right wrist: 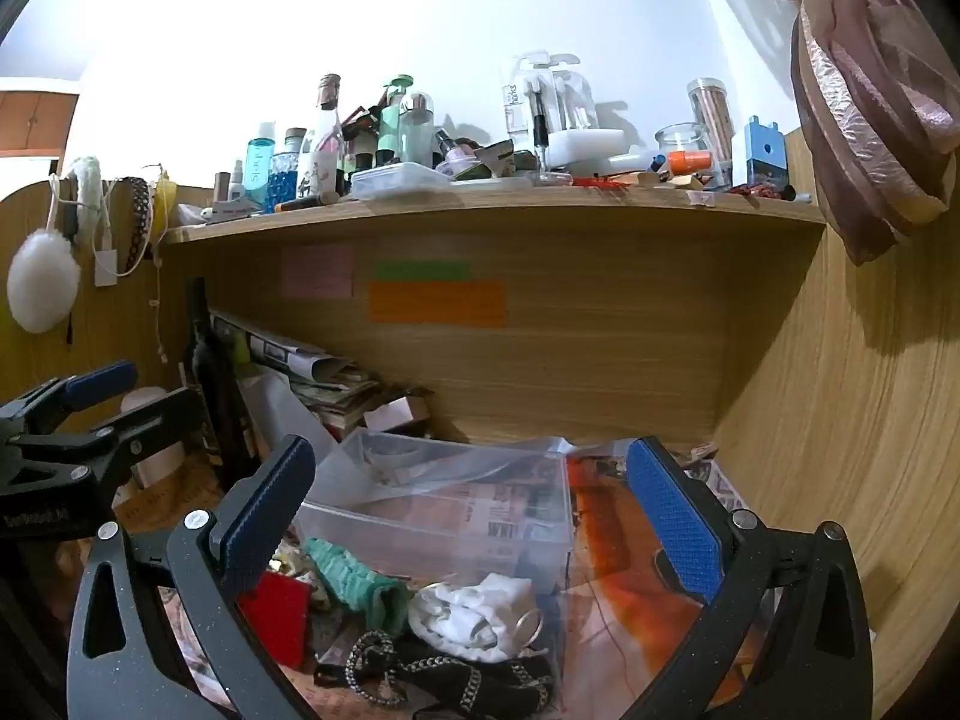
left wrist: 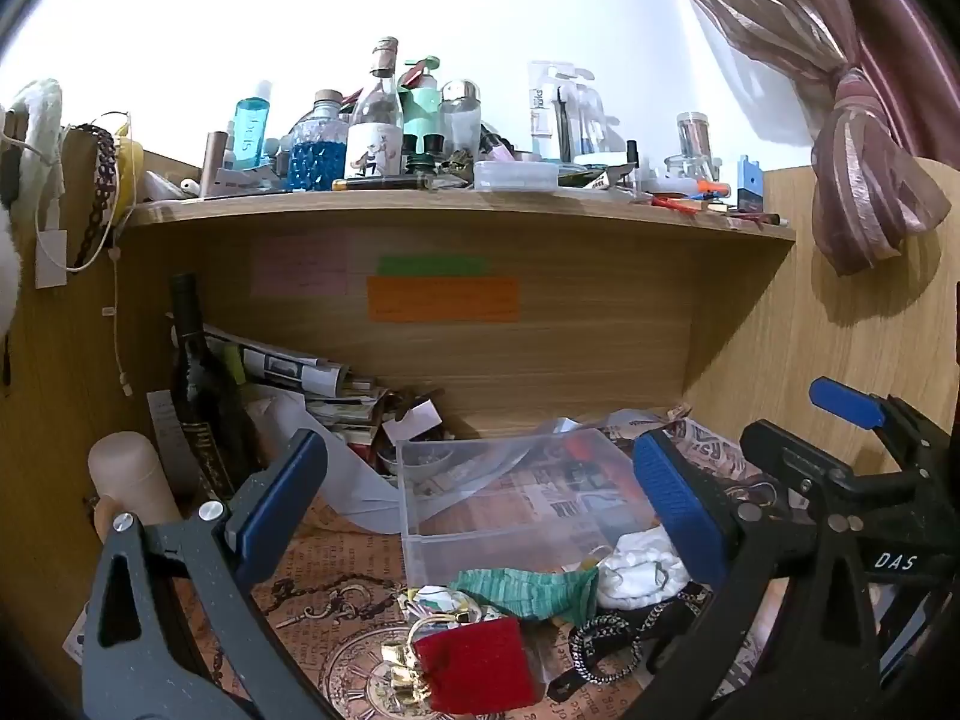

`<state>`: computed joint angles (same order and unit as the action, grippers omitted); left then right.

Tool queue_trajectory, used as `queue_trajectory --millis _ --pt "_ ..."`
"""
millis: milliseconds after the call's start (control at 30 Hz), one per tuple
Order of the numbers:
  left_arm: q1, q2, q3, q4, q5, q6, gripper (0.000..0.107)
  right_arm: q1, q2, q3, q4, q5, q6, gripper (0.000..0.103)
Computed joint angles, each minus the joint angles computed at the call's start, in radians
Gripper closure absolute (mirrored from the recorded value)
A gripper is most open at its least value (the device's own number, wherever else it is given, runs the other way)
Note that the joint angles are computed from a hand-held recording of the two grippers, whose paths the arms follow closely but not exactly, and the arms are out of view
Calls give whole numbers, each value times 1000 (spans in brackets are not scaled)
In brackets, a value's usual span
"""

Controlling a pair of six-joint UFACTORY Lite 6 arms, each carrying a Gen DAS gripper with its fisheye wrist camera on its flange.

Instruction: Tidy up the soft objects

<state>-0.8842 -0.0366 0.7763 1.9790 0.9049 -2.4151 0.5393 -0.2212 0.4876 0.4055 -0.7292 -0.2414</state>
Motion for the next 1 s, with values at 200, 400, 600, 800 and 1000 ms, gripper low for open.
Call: queue_trajectory --millis 200,400,600,800,1000 --pt "5 -1 8 -11 4 16 4 -8 0 3 -13 3 8 0" --pt "-25 42 29 -1 19 -10 4 -7 2 -1 -12 -8 8 0" --pt "-18 36 25 6 11 -9 4 -16 3 -4 -30 -8 22 0" --pt "1 29 18 22 -9 -22 4 -16 3 -2 -27 -7 22 0" --pt "8 27 14 34 -16 -27 4 -9 5 1 -20 -8 20 0"
